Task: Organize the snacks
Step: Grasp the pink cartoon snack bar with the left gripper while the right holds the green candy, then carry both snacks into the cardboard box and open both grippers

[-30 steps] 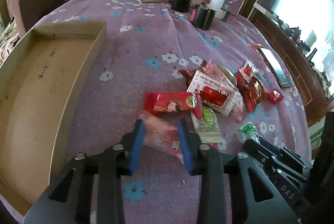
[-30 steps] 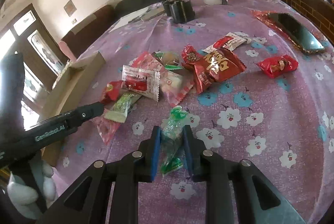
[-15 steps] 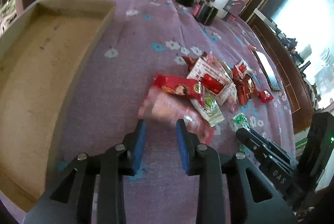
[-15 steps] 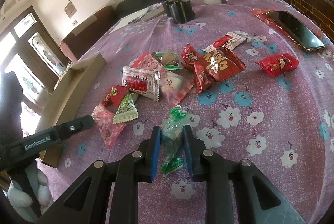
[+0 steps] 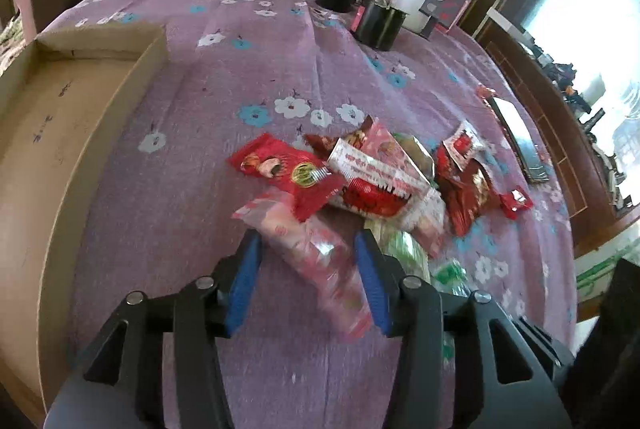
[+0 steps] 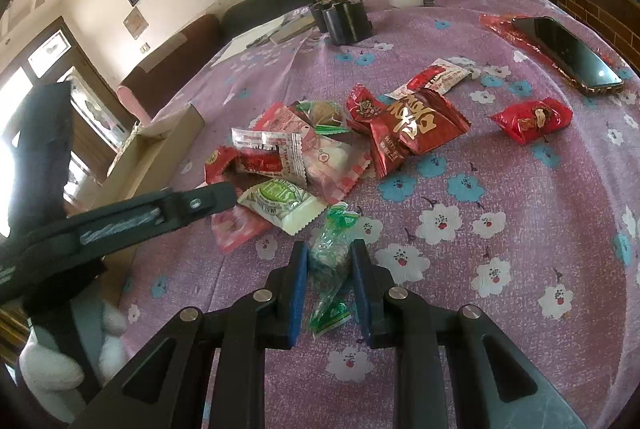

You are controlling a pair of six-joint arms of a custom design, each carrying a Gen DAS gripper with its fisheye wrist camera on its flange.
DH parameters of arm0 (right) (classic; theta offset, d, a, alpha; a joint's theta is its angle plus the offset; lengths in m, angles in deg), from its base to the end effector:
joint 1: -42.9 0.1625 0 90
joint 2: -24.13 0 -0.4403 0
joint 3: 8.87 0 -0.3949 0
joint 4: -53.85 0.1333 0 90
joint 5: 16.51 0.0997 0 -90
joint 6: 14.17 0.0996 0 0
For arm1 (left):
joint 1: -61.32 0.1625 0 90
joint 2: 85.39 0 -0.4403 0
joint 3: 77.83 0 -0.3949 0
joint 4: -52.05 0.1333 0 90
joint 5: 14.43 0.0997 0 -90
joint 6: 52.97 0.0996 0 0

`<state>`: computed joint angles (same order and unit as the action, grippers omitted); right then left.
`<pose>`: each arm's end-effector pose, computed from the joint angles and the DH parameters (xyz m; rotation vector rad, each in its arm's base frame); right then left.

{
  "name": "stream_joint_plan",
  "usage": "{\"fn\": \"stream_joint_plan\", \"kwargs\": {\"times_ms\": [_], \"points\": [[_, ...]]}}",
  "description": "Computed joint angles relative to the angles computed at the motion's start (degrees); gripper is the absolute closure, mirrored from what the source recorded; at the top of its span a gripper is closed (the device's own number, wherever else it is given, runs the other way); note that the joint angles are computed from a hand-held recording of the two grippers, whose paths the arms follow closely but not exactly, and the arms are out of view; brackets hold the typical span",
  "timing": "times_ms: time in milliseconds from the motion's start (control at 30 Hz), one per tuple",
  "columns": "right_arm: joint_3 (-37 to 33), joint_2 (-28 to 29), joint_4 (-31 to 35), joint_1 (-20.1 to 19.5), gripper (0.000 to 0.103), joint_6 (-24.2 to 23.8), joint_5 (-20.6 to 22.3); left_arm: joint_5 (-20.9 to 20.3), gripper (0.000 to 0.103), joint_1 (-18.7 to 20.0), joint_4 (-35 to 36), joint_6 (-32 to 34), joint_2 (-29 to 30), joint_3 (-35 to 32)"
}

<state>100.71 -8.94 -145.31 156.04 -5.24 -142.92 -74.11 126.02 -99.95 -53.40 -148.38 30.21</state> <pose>0.2994 -0.5118 0.0050 0.0711 -2.5396 0.9416 -0.0902 -0.6204 0.2221 0.4643 2.6007 -0.5427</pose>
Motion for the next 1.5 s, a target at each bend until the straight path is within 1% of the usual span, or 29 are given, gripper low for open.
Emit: {"fn": "stream_joint_plan", "kwargs": {"times_ms": [33,67,100,133,167,200,233,333,400,533,633,700,733,867,967,1100,1133,1200,1300,1333,1400,1500], "points": [[0.0,0.0,-0.1,0.0,0.08,0.1,0.1,1.1,0.052,-0.4,-1.1,0.6,0.6,0.1],[0.0,0.0,-0.1,0.0,0.08,0.1,0.2,2.1,0.051,-0.8,-2.6,1.7,1.1,0.5],[0.0,0.0,-0.1,0.0,0.08,0.1,0.2,3.3,0.051,-1.2,-4.1,3.2,1.6,1.1],[0.1,0.0,-0.1,-0.1,0.08,0.1,0.3,4.6,0.051,-1.7,-6.2,6.2,1.9,2.1],[0.1,0.0,-0.1,-0.1,0.08,0.1,0.3,4.7,0.052,-1.8,-7.1,7.9,1.8,2.7],[0.1,-0.1,-0.2,-0.1,0.08,0.2,0.4,4.3,0.065,-1.8,-7.8,9.1,1.5,3.3],[0.1,-0.1,-0.3,-0.2,0.08,0.2,0.5,3.4,0.071,-1.5,-7.5,10.1,0.8,3.7],[0.2,-0.1,-0.5,-0.2,0.08,0.2,0.8,0.7,0.074,-0.6,-4.2,9.7,-1.1,3.5],[0.3,-0.1,-0.7,-0.3,0.08,0.4,1.0,-0.8,0.074,-0.2,-3.3,9.1,-2.5,3.9],[0.5,0.0,-1.5,-0.2,0.082,-0.2,1.5,-6.8,0.074,1.3,-2.2,7.8,-7.3,5.1],[0.3,0.8,-4.0,1.4,0.082,-3.1,-0.5,-9.4,0.074,1.7,-2.2,7.8,-10.5,6.1],[0.5,0.8,-4.3,2.6,0.082,-3.5,-1.9,-11.3,0.074,2.2,-1.1,7.3,-13.0,6.1],[1.0,0.5,-4.4,3.2,0.082,-3.1,-1.8,-12.6,0.074,2.6,-0.1,7.1,-14.5,5.7],[1.3,-0.8,-3.1,5.5,0.082,-2.3,-2.4,-14.4,0.074,3.0,1.6,7.5,-18.1,3.9],[-0.1,-2.0,-1.1,6.9,0.082,-2.3,-1.2,-12.7,0.074,2.8,2.2,9.1,-18.8,1.4],[-5.5,-1.8,4.4,7.8,0.082,-2.8,1.7,-10.0,0.074,3.8,5.3,11.2,-16.5,-5.2],[-7.1,-1.5,6.1,7.7,0.082,-2.7,2.8,-8.7,0.074,4.1,6.2,12.1,-14.8,-7.7],[-11.6,0.2,9.9,7.6,0.082,-2.7,4.7,-7.7,0.073,5.1,7.5,12.9,-12.4,-11.0],[-19.0,4.0,15.4,7.2,0.082,-3.5,5.8,-8.6,0.074,7.8,11.4,11.3,-8.0,-17.2],[-21.9,5.4,17.7,6.9,0.082,-3.6,6.7,-9.0,0.073,8.8,12.2,10.7,-6.5,-19.0],[-27.0,8.2,21.8,6.2,0.082,-3.5,8.2,-8.9,0.074,10.2,12.6,9.9,-4.5,-21.2],[-35.6,13.0,27.9,5.5,0.082,-4.1,8.8,-9.0,0.074,12.0,13.3,9.0,-2.1,-23.8]]}}
